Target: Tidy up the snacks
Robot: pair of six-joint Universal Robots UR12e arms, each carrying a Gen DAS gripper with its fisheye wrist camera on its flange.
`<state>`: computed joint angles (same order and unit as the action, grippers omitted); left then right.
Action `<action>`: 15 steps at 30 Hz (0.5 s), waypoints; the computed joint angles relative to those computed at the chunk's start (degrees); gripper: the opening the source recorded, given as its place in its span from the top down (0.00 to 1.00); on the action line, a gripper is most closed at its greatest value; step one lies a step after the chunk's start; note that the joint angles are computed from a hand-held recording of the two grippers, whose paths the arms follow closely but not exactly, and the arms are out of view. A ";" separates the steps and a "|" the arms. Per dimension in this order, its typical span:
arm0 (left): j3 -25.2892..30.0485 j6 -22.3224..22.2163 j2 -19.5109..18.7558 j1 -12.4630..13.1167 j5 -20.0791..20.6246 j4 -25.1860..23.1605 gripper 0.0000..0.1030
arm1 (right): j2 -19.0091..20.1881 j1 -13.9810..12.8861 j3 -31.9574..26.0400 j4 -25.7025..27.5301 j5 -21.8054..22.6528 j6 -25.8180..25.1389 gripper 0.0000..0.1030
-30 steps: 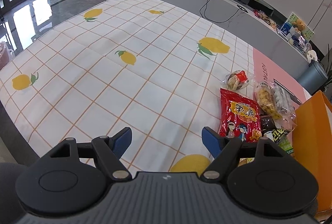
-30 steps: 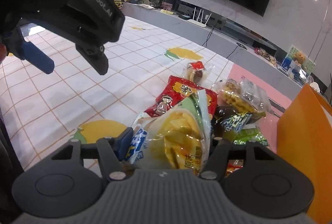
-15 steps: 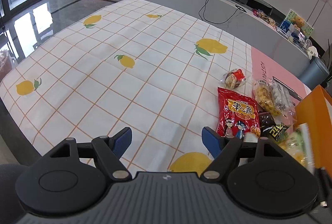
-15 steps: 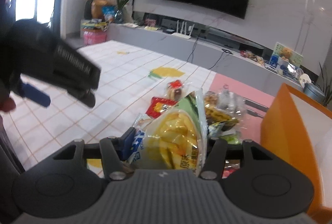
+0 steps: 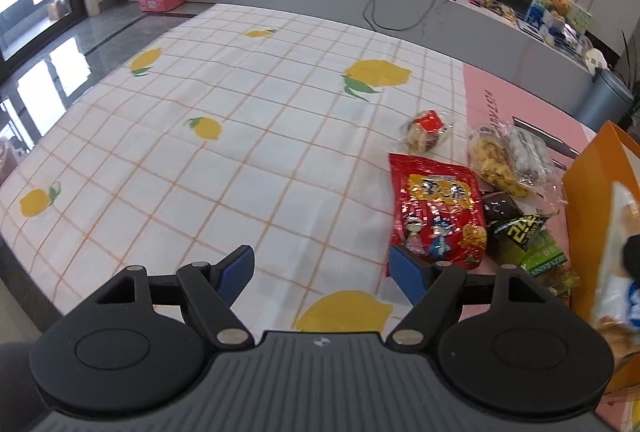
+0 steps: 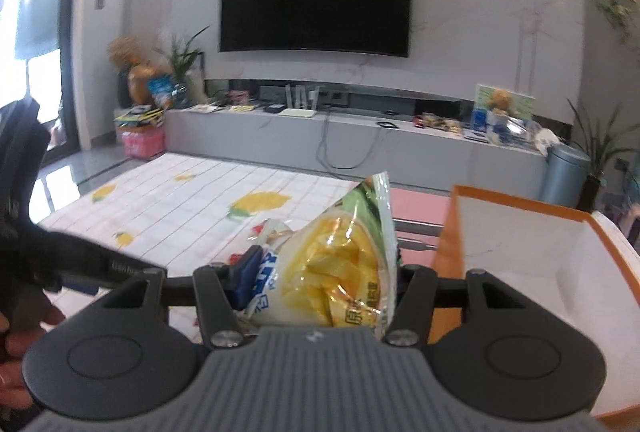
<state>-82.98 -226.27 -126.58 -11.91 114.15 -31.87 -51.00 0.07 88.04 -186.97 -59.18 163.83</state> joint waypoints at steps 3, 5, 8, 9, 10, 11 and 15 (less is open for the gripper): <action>1.35 2.02 -1.00 0.47 -1.93 1.09 0.13 | 0.30 -0.67 -0.65 -0.55 -0.16 2.31 0.47; 2.53 4.32 -1.88 0.64 -3.25 1.39 0.13 | 0.66 -1.05 -1.28 -0.62 -0.23 3.61 0.47; 5.87 7.90 -3.95 0.96 -6.21 -0.85 0.13 | 1.27 -1.41 -2.44 0.43 0.38 5.53 0.47; 6.91 8.63 -4.61 1.11 -7.21 -1.42 0.13 | 1.46 -1.53 -2.83 0.93 0.84 6.08 0.47; 8.03 9.39 -5.31 1.26 -8.25 -1.99 0.13 | 1.61 -1.53 -3.18 1.37 1.17 6.44 0.47; 9.41 10.34 -6.19 1.45 -9.62 -2.71 0.13 | 1.76 -1.59 -3.54 1.91 1.58 6.60 0.47; 13.64 13.71 -8.98 1.89 -13.47 -5.75 0.12 | 2.39 -1.76 -4.82 3.29 2.50 7.61 0.47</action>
<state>-69.34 -212.55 -135.56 -10.02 100.68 -37.62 -48.61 -1.70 83.22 -183.68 -56.68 171.44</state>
